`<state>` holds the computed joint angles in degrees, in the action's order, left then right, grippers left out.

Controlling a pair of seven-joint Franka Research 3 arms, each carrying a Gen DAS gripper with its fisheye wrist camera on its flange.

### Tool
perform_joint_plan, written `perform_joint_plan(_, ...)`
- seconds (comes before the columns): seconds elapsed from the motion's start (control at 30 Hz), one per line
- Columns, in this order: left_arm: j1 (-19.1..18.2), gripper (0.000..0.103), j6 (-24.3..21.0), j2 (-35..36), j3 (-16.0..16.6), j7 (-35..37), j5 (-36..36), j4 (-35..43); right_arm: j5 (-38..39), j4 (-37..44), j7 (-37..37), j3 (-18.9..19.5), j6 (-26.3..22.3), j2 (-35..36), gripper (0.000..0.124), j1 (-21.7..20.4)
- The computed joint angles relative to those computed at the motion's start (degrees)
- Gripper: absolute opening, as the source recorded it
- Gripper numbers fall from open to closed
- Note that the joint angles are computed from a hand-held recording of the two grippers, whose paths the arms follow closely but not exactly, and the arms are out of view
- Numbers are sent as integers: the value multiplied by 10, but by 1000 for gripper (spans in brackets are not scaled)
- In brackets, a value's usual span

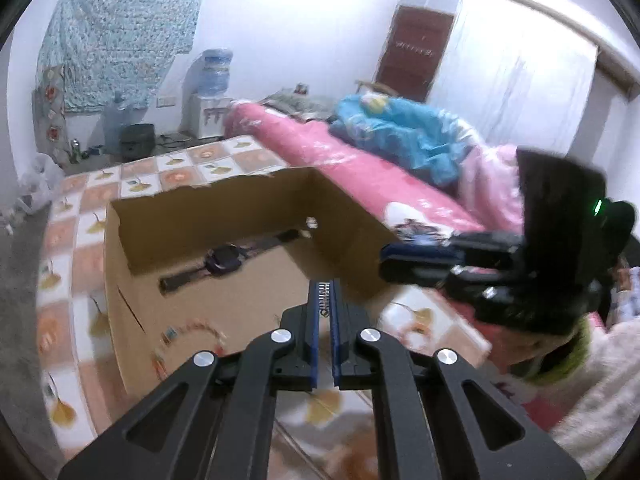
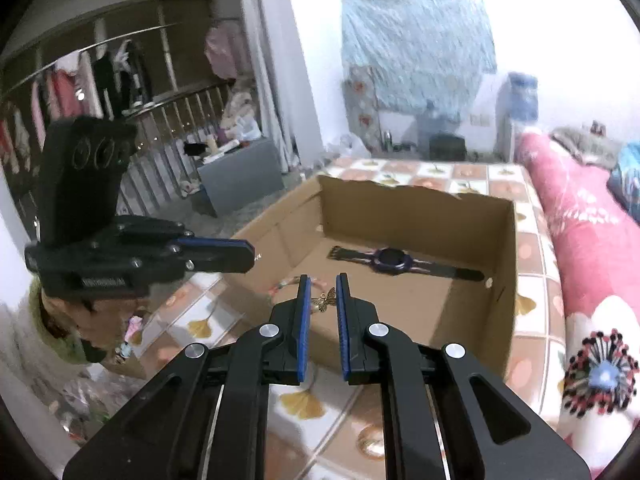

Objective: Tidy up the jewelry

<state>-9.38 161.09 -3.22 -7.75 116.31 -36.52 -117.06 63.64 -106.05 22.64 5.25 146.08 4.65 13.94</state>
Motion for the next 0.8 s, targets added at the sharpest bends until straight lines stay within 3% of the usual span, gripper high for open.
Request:
perform_joint_plan(0.13,25,4,-81,94,-5,-107,114,106,-124,147,169,-11,-95,110,11,-15)
perform_joint_plan(0.2,35,4,-118,138,-10,-141,151,159,-164,204,224,5,-132,152,13,-33)
perform_joint_plan(0.3,47,5,-153,175,-17,-193,193,203,-192,238,259,5,-142,177,19,-32)
perform_joint_plan(0.37,59,5,-156,182,-31,-199,196,210,-201,246,262,13,-134,183,25,-37)
perform_joint_plan(0.5,66,23,-143,182,-39,-226,229,207,-196,236,252,25,-115,179,31,-45)
perform_joint_plan(0.7,70,28,-118,157,-43,-249,253,176,-190,229,242,30,-95,171,37,-53)
perform_joint_plan(0.8,68,39,-95,129,-44,-246,259,145,-158,194,214,33,-78,142,44,-61)
